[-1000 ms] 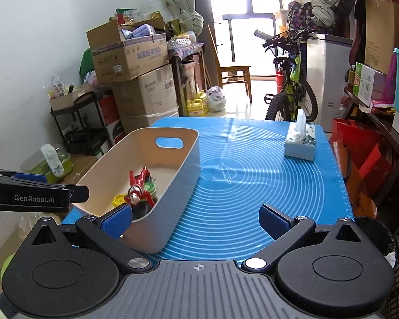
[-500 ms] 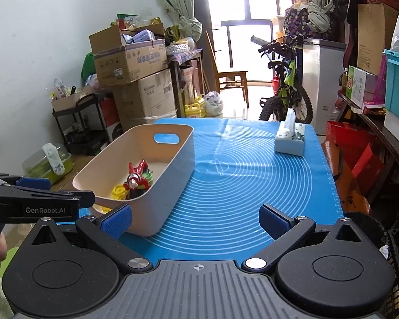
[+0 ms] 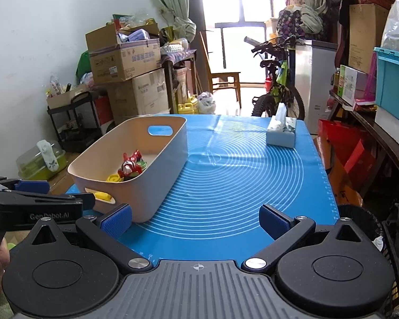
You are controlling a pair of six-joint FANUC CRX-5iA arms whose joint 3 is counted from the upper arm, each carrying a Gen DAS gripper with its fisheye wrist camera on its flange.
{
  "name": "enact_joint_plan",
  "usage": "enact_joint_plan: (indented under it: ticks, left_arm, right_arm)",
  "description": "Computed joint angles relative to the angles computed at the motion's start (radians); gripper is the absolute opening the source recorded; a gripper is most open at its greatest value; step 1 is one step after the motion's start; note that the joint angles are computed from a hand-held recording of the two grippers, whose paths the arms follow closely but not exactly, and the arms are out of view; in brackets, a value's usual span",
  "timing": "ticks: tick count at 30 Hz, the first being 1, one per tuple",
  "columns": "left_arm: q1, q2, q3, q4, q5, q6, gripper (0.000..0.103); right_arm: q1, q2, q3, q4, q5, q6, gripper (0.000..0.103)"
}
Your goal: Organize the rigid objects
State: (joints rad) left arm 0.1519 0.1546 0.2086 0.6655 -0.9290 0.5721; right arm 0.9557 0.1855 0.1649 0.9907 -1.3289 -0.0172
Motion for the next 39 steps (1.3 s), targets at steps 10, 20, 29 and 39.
enact_joint_plan:
  ticks: [10,20,29,39]
  left_arm:
    - [-0.003,-0.037,-0.106,0.096,0.073,-0.103,0.079]
    - [-0.008,-0.044,-0.129,0.101,0.081,-0.119,0.079]
    - [-0.007,-0.045,-0.131,0.093,0.086,-0.110,0.079]
    - [-0.008,-0.047,-0.135,0.097,0.089,-0.113,0.079]
  right_arm:
    - [0.018,0.009,-0.032,0.050,-0.022,-0.021,0.101]
    - [0.022,0.014,-0.042,0.066,-0.038,-0.054,0.101]
    - [0.020,0.025,-0.023,0.046,-0.046,-0.035,0.101]
    - [0.021,0.031,-0.016,0.041,-0.050,-0.030,0.101]
